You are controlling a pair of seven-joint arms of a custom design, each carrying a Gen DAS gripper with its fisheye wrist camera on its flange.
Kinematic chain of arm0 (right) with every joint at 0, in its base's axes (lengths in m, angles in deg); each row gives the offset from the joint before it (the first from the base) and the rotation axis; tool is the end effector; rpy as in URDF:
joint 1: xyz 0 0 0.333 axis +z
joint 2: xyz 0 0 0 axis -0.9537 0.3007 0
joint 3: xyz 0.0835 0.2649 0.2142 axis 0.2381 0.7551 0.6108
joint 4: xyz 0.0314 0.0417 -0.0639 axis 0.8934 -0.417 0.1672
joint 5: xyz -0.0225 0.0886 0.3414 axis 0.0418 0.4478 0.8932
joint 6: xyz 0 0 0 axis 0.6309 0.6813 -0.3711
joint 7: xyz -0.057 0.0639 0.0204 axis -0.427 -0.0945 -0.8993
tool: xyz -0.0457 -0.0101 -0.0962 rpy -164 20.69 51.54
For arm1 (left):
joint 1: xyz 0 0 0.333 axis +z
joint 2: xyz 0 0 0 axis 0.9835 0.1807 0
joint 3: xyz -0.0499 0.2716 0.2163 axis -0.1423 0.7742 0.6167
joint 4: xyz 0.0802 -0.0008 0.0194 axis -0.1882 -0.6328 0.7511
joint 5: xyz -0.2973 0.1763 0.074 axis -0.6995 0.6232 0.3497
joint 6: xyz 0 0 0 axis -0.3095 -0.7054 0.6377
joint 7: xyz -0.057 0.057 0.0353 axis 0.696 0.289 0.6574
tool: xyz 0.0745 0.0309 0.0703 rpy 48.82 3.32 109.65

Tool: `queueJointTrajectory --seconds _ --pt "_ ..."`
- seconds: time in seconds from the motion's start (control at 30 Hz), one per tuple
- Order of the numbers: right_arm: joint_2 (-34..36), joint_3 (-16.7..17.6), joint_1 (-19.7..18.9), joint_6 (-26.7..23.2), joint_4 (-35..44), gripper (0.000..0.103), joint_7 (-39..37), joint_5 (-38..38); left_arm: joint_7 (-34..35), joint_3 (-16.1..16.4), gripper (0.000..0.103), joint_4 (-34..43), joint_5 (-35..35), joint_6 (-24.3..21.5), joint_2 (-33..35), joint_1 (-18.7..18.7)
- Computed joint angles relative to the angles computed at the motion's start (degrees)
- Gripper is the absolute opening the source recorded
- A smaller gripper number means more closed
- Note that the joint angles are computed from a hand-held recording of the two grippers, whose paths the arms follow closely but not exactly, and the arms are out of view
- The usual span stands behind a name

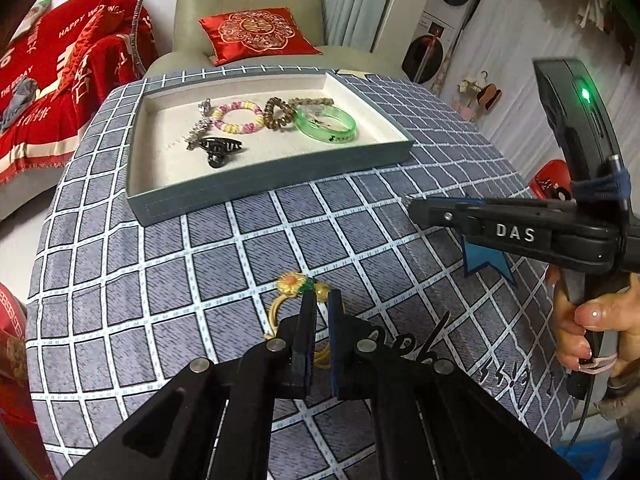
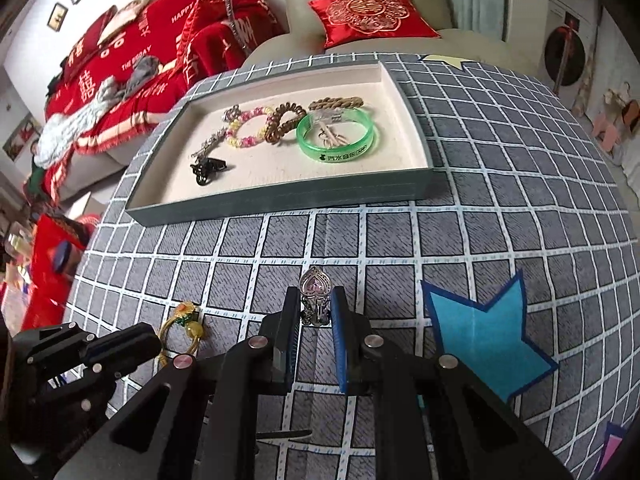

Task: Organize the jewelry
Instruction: 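Grasp the yellow flower hair tie with the left gripper while the right grasps the silver heart ring, then carry the hair tie and heart ring into the tray and open both grippers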

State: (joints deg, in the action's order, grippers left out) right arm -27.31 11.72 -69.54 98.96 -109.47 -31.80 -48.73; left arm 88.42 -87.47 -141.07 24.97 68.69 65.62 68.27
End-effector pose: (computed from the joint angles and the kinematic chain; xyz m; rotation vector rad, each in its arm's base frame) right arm 0.6964 0.0445 0.5247 -2.1670 1.3972 -0.1514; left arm 0.5765 -0.2739 0.5383 -1.9867 1.9011 -0.8606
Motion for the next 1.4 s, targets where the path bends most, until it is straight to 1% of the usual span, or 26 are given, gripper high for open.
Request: queueJointTrajectory --seconds 0.13,0.17,0.27,0.33,0.4,0.53,0.57,0.6,0.63,0.67,0.7,0.77,0.87,0.9,1.0,1.13,1.17,1.2,1.27,1.33,1.37,1.4 --pt "-0.4 0.0 -0.4 -0.1 -0.3 0.017 0.2 0.7 0.3 -0.1 0.021 -0.8 -1.0 0.9 -0.7 0.7" --pt "-0.5 0.0 -0.4 -0.1 -0.5 0.017 0.2 0.8 0.0 0.2 0.021 -0.7 -0.2 0.7 -0.8 0.3" --pt "-0.9 0.0 -0.4 0.0 -1.1 0.017 0.0 1.0 -2.9 1.6 0.021 0.8 5.2 -2.3 -0.6 -1.8" --pt "-1.2 0.0 -0.6 0.0 -1.5 0.017 0.0 1.4 -6.0 2.5 0.021 1.4 8.6 -3.9 -0.5 -3.0" --pt "-1.3 0.0 -0.9 -0.1 -1.7 0.017 -0.2 1.8 -7.5 2.4 0.021 1.9 8.8 -5.1 -0.2 -3.0" --pt "-2.3 -0.1 -1.6 0.2 -2.9 0.017 -0.8 3.0 -9.6 2.4 0.022 1.5 9.6 -4.9 -0.4 -2.8" --pt "-2.6 -0.1 -1.8 0.3 -3.2 0.017 -1.0 3.5 -9.6 2.3 0.033 1.4 9.6 -4.9 -0.5 -2.7" --pt "-2.5 -0.1 -1.9 0.2 -3.0 0.017 -1.0 3.7 -9.6 2.2 0.086 1.5 9.6 -5.2 -0.5 -2.6" --pt "-2.6 0.0 -2.1 0.3 -3.1 0.017 -1.2 4.1 -10.5 2.4 0.103 1.9 10.2 -6.2 -0.5 -2.9" --pt "-2.8 0.0 -2.3 0.3 -3.2 0.017 -1.4 4.6 -13.8 3.6 0.103 1.7 13.7 -6.6 -0.9 -4.0" --pt "-3.0 0.0 -2.5 0.4 -3.5 0.017 -1.7 4.9 -14.3 3.8 0.103 1.8 15.7 -6.7 -1.0 -4.3" --pt "-3.3 0.0 -2.8 0.6 -3.9 0.017 -2.0 5.6 -12.4 3.0 0.103 2.9 15.2 -7.2 -0.1 -3.9" --pt "-3.5 0.0 -2.9 0.8 -4.2 0.017 -2.1 6.3 -11.2 2.9 0.103 5.8 16.0 -10.5 2.2 -4.5" --pt "-3.8 0.0 -3.0 0.9 -4.6 0.017 -2.2 6.6 -11.1 2.9 0.103 7.0 15.8 -11.7 3.4 -4.7" --pt "-4.3 -0.1 -3.1 1.0 -5.3 0.017 -2.5 6.8 -8.6 2.2 0.103 9.2 12.8 -12.9 5.9 -4.0" --pt "-4.8 -0.3 -3.3 1.0 -6.3 0.017 -2.7 7.1 -7.3 2.1 0.103 11.0 11.6 -13.8 7.8 -4.1" --pt "-4.9 -0.4 -3.3 1.0 -6.5 0.017 -2.7 7.2 -6.3 1.7 0.1 11.5 10.3 -14.1 8.3 -3.7" --pt "-4.9 -0.4 -3.4 1.0 -6.5 0.017 -2.7 7.2 -5.7 1.6 0.099 11.8 9.5 -14.2 8.7 -3.5" --pt "-4.9 -0.4 -3.4 1.0 -6.6 0.017 -2.7 7.4 -5.5 1.9 0.097 11.5 10.0 -13.8 8.5 -3.8" --pt "-4.8 -0.4 -3.4 1.1 -6.5 0.017 -2.6 7.4 -6.1 2.5 0.086 11.2 11.3 -13.9 8.2 -4.5" --pt "-4.8 -0.4 -3.4 1.1 -6.5 0.017 -2.5 7.4 -6.2 2.8 0.074 11.3 12.1 -13.9 8.2 -4.7" --pt "-4.8 -0.4 -3.4 1.1 -6.5 0.017 -2.5 7.4 -6.0 2.8 0.055 10.9 12.5 -13.1 8.0 -4.7"
